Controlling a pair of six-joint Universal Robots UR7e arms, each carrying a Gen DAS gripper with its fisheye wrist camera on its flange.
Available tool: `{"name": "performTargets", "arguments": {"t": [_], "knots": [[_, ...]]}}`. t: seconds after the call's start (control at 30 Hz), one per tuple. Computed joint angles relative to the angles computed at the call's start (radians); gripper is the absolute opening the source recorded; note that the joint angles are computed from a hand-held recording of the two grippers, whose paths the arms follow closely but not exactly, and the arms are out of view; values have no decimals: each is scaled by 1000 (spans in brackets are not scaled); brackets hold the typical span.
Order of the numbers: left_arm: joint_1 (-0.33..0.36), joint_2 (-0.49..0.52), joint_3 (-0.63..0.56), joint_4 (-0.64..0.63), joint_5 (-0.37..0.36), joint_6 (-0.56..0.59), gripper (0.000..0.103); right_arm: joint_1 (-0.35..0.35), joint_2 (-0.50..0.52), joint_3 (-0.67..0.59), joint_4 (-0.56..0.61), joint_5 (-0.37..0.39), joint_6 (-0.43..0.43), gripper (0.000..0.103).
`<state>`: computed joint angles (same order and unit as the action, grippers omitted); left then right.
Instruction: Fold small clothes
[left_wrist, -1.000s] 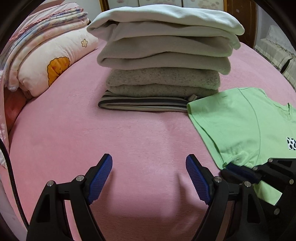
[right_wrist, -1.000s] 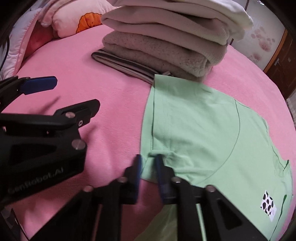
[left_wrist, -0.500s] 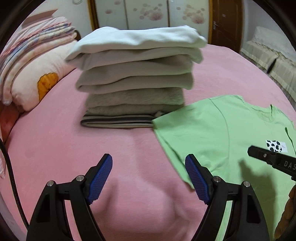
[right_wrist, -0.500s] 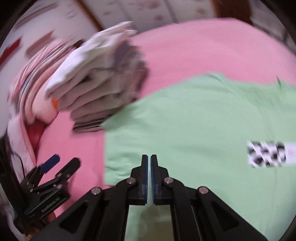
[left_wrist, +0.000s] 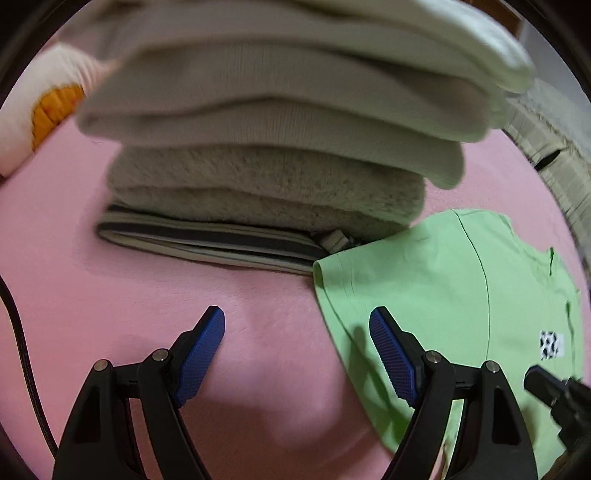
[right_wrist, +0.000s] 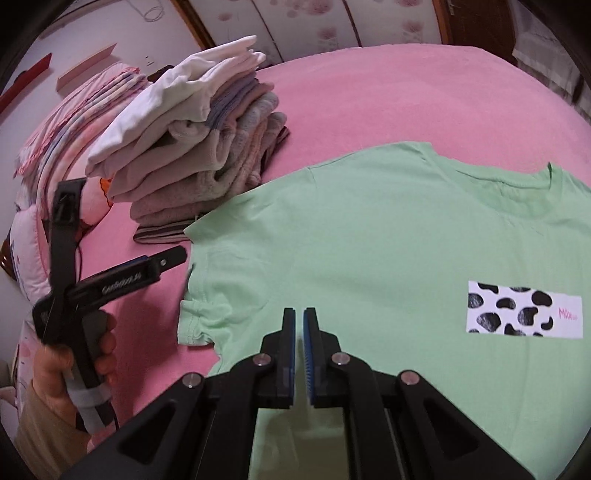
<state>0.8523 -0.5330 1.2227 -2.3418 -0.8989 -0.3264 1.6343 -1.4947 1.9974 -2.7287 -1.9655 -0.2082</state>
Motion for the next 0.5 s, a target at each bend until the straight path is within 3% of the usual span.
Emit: {"name": "performTargets", "arguments": {"t": [0.07,0.17,0.2,0.23,0.27,0.5], "knots": [[14,17,-24,14,-36,-1,68,-2,2,0,-9,1,-12,6],[17,38,-32,-14,-31,26,61,-11,-4,3,-14,8,-19,6],[16,41,-31,-32,-41,47,42,-16,-6,4,-12,14,-19,6],[19,41,-35,-35,-69,60,10,-22,-8,4,-10,20,-19,6],[24,40,-38,-35,-105,66,2,-28,-11,4,-8,22,-18,6],[-30,19,7,-87,-25,74,2,-58,-38,19,-12,59,-8,6]]}}
